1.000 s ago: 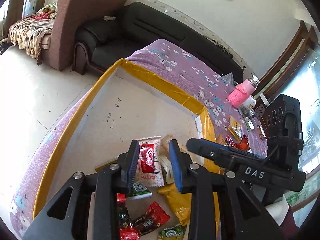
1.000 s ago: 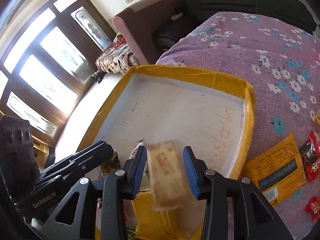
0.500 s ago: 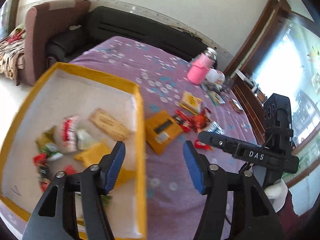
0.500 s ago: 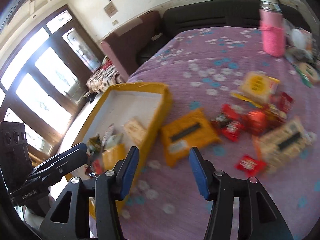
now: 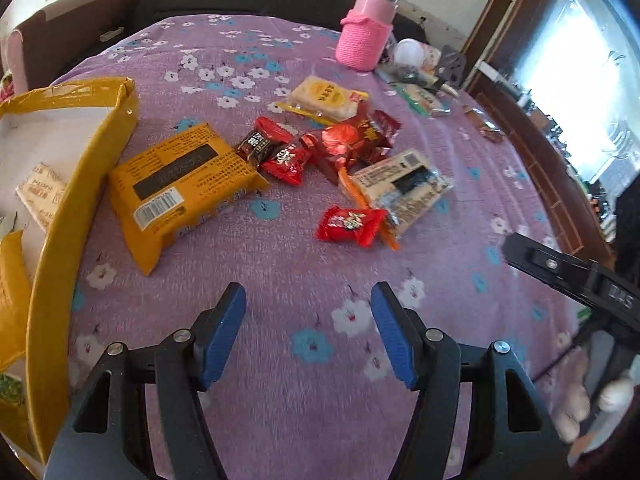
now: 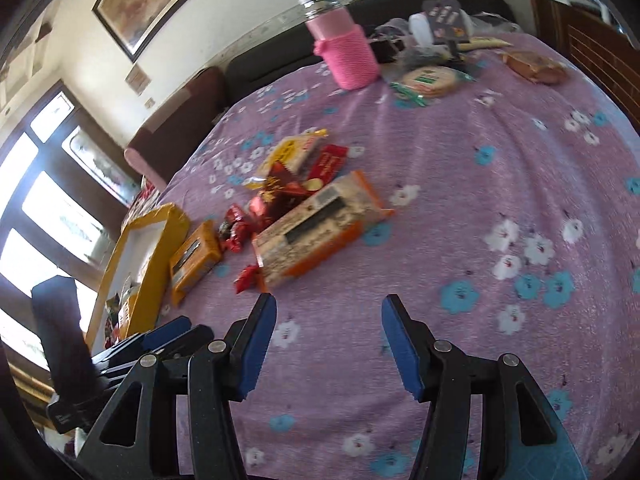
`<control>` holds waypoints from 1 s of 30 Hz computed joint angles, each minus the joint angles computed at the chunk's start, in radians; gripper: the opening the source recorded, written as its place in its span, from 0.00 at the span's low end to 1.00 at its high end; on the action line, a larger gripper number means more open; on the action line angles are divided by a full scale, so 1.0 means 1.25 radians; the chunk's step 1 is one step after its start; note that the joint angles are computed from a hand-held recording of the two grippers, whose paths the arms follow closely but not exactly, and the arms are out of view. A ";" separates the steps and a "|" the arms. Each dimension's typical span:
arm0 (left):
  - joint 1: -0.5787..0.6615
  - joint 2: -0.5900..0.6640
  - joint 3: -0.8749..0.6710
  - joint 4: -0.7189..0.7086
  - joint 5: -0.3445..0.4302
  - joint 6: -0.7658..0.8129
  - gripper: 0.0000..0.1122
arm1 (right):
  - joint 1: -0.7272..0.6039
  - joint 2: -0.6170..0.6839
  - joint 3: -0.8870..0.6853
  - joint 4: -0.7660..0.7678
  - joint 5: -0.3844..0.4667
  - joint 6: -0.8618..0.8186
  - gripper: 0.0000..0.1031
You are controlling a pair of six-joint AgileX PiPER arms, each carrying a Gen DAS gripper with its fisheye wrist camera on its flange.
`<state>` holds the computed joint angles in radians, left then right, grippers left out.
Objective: Organize snacks
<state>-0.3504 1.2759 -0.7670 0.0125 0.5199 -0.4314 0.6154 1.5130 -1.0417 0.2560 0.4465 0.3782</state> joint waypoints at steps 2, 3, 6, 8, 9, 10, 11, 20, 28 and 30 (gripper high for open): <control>-0.032 0.018 -0.001 0.118 -0.017 -0.115 0.57 | -0.016 -0.003 0.022 0.032 -0.025 -0.033 0.56; -0.045 0.032 -0.010 0.165 -0.013 -0.161 0.57 | -0.025 -0.002 0.032 0.059 -0.040 -0.064 0.57; -0.070 0.051 -0.018 0.263 -0.009 -0.258 0.63 | -0.037 0.016 0.047 0.148 -0.075 -0.150 0.57; -0.091 0.072 -0.023 0.336 -0.009 -0.327 0.70 | -0.033 0.032 0.041 0.174 -0.090 -0.170 0.57; -0.106 0.085 -0.028 0.378 -0.001 -0.364 0.75 | -0.036 0.038 0.044 0.201 -0.097 -0.197 0.57; -0.125 0.098 -0.037 0.412 0.016 -0.388 0.78 | -0.039 0.043 0.047 0.232 -0.103 -0.229 0.57; -0.137 0.120 -0.053 0.434 0.031 -0.400 0.79 | -0.040 0.045 0.052 0.259 -0.109 -0.257 0.57; -0.177 0.144 -0.059 0.504 0.067 -0.496 0.92 | -0.065 0.045 0.106 0.476 -0.150 -0.464 0.56; -0.174 0.143 -0.057 0.504 0.062 -0.494 0.92 | -0.063 0.030 0.124 0.430 -0.174 -0.412 0.58; -0.173 0.144 -0.057 0.503 0.061 -0.493 0.92 | -0.060 0.028 0.127 0.421 -0.178 -0.402 0.58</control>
